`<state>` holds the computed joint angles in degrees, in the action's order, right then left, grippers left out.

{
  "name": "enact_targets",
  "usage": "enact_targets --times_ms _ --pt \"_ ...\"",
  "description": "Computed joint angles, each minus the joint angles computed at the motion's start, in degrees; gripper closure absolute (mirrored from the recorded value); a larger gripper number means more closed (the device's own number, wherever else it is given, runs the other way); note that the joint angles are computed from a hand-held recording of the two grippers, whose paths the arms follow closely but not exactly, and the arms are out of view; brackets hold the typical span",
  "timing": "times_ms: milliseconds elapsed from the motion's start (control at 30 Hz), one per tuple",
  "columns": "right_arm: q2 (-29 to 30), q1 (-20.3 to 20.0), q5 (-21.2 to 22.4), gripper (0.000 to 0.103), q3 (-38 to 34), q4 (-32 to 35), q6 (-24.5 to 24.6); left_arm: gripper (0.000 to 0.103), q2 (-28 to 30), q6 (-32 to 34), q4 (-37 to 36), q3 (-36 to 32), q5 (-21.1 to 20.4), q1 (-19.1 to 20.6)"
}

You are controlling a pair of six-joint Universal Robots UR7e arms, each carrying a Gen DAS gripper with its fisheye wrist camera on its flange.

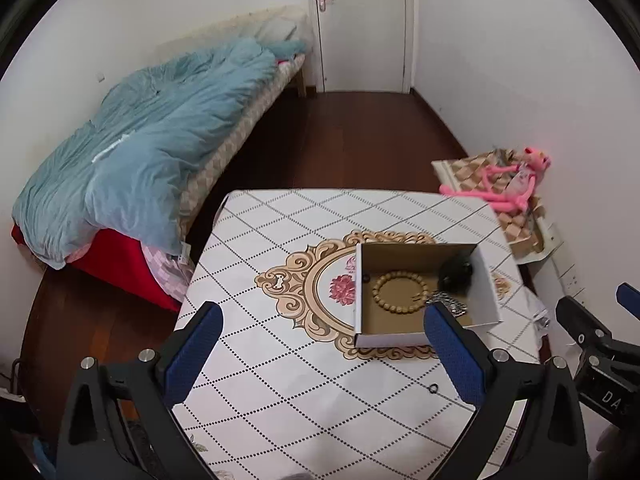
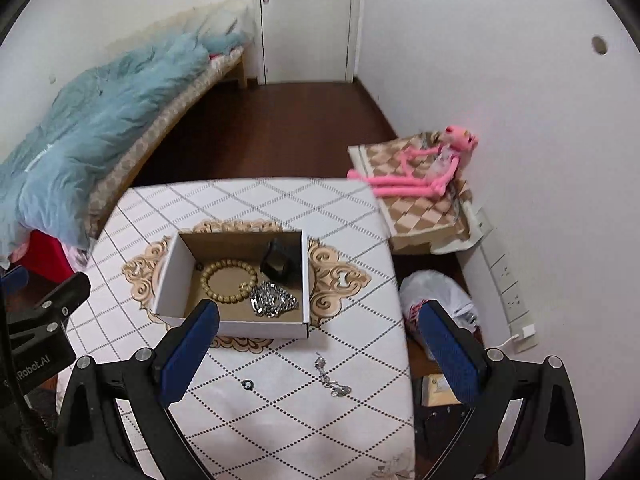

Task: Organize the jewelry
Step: 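Withdraw both tools from the box, then grasp the silver chain with the right tool while the left tool grasps the black ring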

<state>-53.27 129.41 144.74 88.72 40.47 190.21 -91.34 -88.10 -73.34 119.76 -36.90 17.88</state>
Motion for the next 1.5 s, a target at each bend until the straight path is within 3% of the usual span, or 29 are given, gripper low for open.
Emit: enact_targets --times_ms 200,500,667,933,1100,1367,1467,1500 --pt "-3.1 3.7 1.9 0.002 0.9 0.0 0.8 0.0 -1.2 -3.6 4.7 -1.3 -0.8 -4.5" --pt "-5.7 5.6 0.8 0.002 2.3 0.6 2.8 0.0 -1.4 -5.4 5.5 -1.5 -1.8 -6.4" --pt "-7.9 1.9 -2.2 0.002 5.9 0.2 4.5 0.0 -0.8 -3.8 1.5 1.2 -2.9 -4.8" --pt "-8.4 -10.5 -6.6 0.002 16.4 -5.3 2.7 0.0 4.3 2.7 -10.3 8.5 -8.3 1.2" --pt "-9.0 -17.3 -10.8 0.025 21.1 -13.1 -3.7 0.0 7.5 5.9 -16.6 11.4 -11.2 5.0" --pt "-2.9 -20.3 -12.3 0.04 18.3 -20.7 -15.0 0.0 10.6 8.2 -20.8 11.9 -12.2 9.3" --pt "-0.4 -20.4 -11.0 0.067 17.2 -21.2 -16.4 0.0 11.4 9.4 -22.6 12.0 -12.2 9.5" --pt "-0.5 -20.1 -10.6 0.091 17.6 -22.1 -17.4 0.0 11.6 10.2 -23.6 12.1 -12.1 9.5"
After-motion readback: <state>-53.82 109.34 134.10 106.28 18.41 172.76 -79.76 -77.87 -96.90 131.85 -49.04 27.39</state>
